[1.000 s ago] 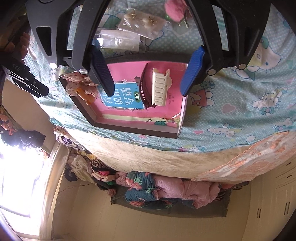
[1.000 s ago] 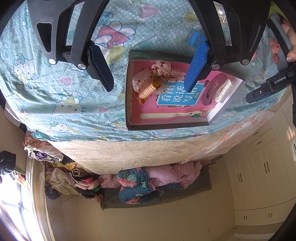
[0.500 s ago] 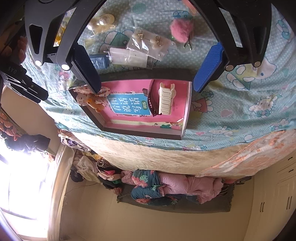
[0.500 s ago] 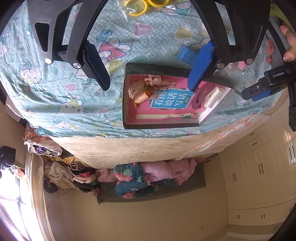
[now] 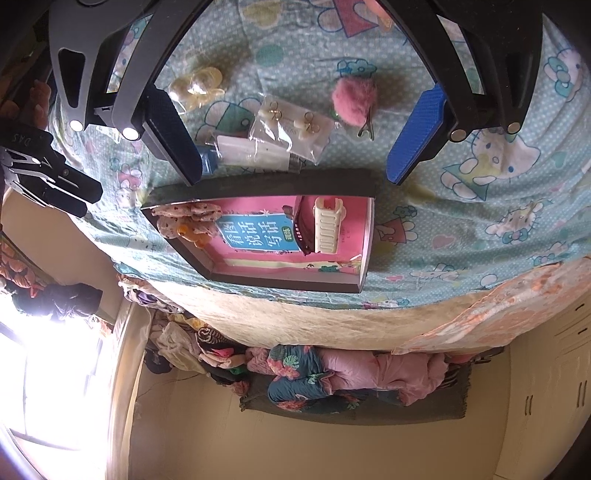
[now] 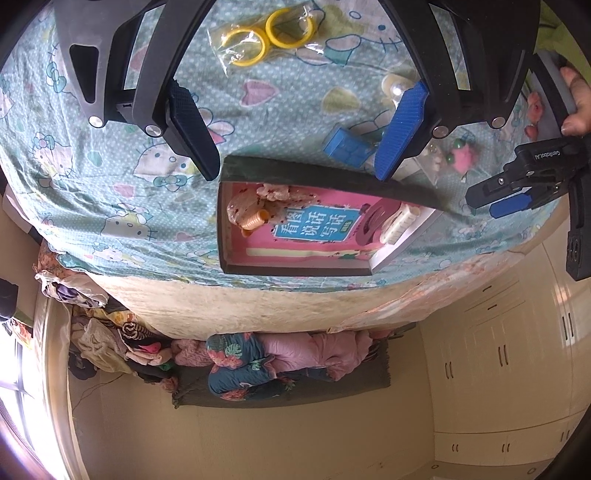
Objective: Organize jewelry
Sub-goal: 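Grasp the earring card with the left tool while the right tool grasps the blue plastic case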
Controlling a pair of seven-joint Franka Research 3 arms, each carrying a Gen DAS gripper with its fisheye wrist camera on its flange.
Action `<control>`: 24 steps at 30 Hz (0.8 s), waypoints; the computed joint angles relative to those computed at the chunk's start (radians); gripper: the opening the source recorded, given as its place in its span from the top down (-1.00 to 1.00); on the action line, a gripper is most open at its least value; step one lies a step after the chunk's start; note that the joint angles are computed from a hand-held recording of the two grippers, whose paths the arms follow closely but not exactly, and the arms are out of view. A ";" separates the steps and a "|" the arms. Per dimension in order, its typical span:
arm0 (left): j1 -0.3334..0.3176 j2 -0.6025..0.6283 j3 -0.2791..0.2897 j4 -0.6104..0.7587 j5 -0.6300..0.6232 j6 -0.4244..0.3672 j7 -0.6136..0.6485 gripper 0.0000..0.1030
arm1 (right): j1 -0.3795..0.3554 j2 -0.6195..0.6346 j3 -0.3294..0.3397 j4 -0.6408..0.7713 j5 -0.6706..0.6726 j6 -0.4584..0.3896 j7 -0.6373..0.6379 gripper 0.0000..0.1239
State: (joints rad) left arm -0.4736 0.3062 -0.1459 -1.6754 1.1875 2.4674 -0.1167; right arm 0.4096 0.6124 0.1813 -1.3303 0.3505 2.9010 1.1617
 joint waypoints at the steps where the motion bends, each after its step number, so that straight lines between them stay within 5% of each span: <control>1: 0.000 -0.003 0.000 -0.005 0.000 0.000 0.001 -0.77 | -0.001 -0.002 0.003 -0.005 0.001 -0.001 -0.004 -0.34; 10: 0.002 -0.021 -0.013 -0.037 -0.015 -0.004 0.011 -0.77 | -0.001 -0.023 0.017 -0.047 0.011 -0.001 -0.034 -0.34; 24: 0.003 0.035 -0.015 0.006 -0.129 -0.009 0.238 -0.78 | 0.011 -0.001 0.014 -0.022 0.008 -0.068 -0.064 -0.34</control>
State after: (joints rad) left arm -0.4706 0.3416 -0.1613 -1.6699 1.0588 2.4587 0.1218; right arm 0.4203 0.6112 0.1957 -1.3519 0.3582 2.8329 1.0978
